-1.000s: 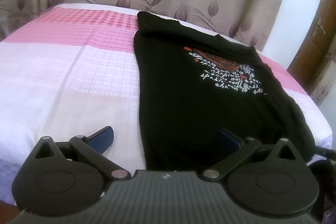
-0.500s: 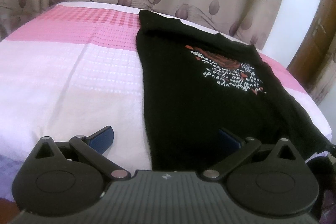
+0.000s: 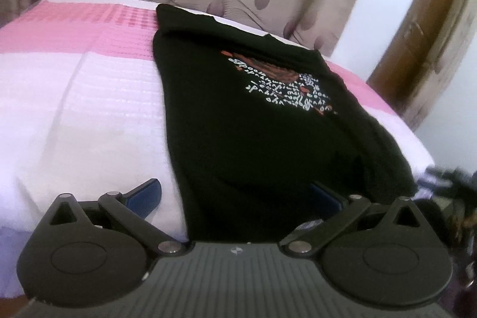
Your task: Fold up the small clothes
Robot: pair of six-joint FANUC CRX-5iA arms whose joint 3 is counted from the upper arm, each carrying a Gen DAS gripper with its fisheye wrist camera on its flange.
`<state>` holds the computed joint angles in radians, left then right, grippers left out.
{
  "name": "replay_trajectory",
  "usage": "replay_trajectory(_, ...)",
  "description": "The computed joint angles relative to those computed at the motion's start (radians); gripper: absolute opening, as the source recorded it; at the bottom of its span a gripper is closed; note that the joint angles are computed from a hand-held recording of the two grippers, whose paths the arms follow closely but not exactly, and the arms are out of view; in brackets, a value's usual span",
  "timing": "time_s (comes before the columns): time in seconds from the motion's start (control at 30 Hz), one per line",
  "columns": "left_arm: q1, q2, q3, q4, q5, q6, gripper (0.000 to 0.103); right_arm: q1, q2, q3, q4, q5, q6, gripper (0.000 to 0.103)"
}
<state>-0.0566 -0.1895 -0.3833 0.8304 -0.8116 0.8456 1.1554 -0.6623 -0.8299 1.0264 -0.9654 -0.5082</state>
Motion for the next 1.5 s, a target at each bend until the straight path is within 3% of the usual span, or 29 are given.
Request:
replay_trajectory(0.17,-0.006,0.006,-0.004,0.017,-0.008,-0.044,0.099,-0.097,0.043,0.039,-0.088,0.132,0.134,0.090)
replay_trajectory(0.23,-0.003,0.014,-0.007,0.055,-0.016,-0.037,0.088,-0.113,0.074,0.073,-0.146,0.152,0.206,0.090)
replay_trajectory(0.27,0.000,0.020,-0.006,0.071,-0.025,-0.031,0.070,-0.112,0.088,0.090,-0.169,0.147,0.234,0.089)
replay_trajectory(0.3,0.005,0.031,0.004,0.075,-0.043,-0.017,0.040,-0.107,0.096,0.101,-0.190,0.142,0.260,0.085)
replay_trajectory(0.33,0.012,0.047,0.021,0.070,-0.071,0.012,0.025,-0.107,0.106,0.116,-0.219,0.139,0.297,0.079)
replay_trajectory(0.37,0.018,0.058,0.031,0.061,-0.087,0.038,0.012,-0.105,0.111,0.128,-0.252,0.134,0.328,0.057)
replay_trajectory(0.4,0.023,0.060,0.025,0.079,-0.091,0.031,0.012,-0.103,0.110,0.133,-0.278,0.140,0.347,0.029)
replay_trajectory(0.43,0.028,0.063,0.022,0.094,-0.099,0.028,0.012,-0.105,0.104,0.129,-0.293,0.156,0.363,0.024)
replay_trajectory(0.53,0.042,0.067,0.026,0.110,-0.119,0.046,0.012,-0.081,0.096,0.131,-0.271,0.142,0.385,0.018)
replay_trajectory(0.73,0.055,0.055,0.058,0.068,-0.110,0.018,0.011,-0.076,0.022,0.069,-0.140,0.175,0.254,0.017)
replay_trajectory(0.87,0.067,0.084,0.114,-0.019,-0.185,0.042,0.014,-0.081,0.020,0.086,-0.223,0.161,0.295,0.018)
replay_trajectory(0.93,0.072,0.082,0.097,0.016,-0.187,0.017,0.028,-0.094,0.028,0.088,-0.241,0.185,0.301,0.020)
replay_trajectory(1.0,0.079,0.094,0.090,0.067,-0.217,0.007,0.060,-0.098,0.040,0.084,-0.209,0.186,0.278,0.041)
replay_trajectory(1.07,0.072,0.103,0.082,0.115,-0.238,-0.002,0.081,-0.112,0.043,0.076,-0.193,0.232,0.272,0.058)
replay_trajectory(1.13,0.047,0.102,0.096,0.081,-0.222,-0.006,0.088,-0.111,0.063,0.094,-0.201,0.237,0.304,0.067)
replay_trajectory(1.17,0.032,0.096,0.102,0.051,-0.199,-0.003,0.085,-0.104,0.071,0.103,-0.207,0.225,0.318,0.068)
replay_trajectory(1.23,0.002,0.085,0.115,-0.014,-0.152,0.020,0.055,-0.093,0.082,0.121,-0.222,0.195,0.343,0.062)
replay_trajectory(1.27,-0.007,0.088,0.132,-0.056,-0.147,0.037,0.010,-0.087,0.094,0.135,-0.232,0.174,0.368,0.039)
replay_trajectory(1.3,-0.017,0.089,0.149,-0.106,-0.135,0.067,0.010,-0.081,0.101,0.148,-0.254,0.152,0.401,0.012)
replay_trajectory(1.5,-0.071,0.050,0.179,-0.267,-0.056,0.122,0.010,-0.092,0.077,0.106,-0.181,0.207,0.301,0.011)
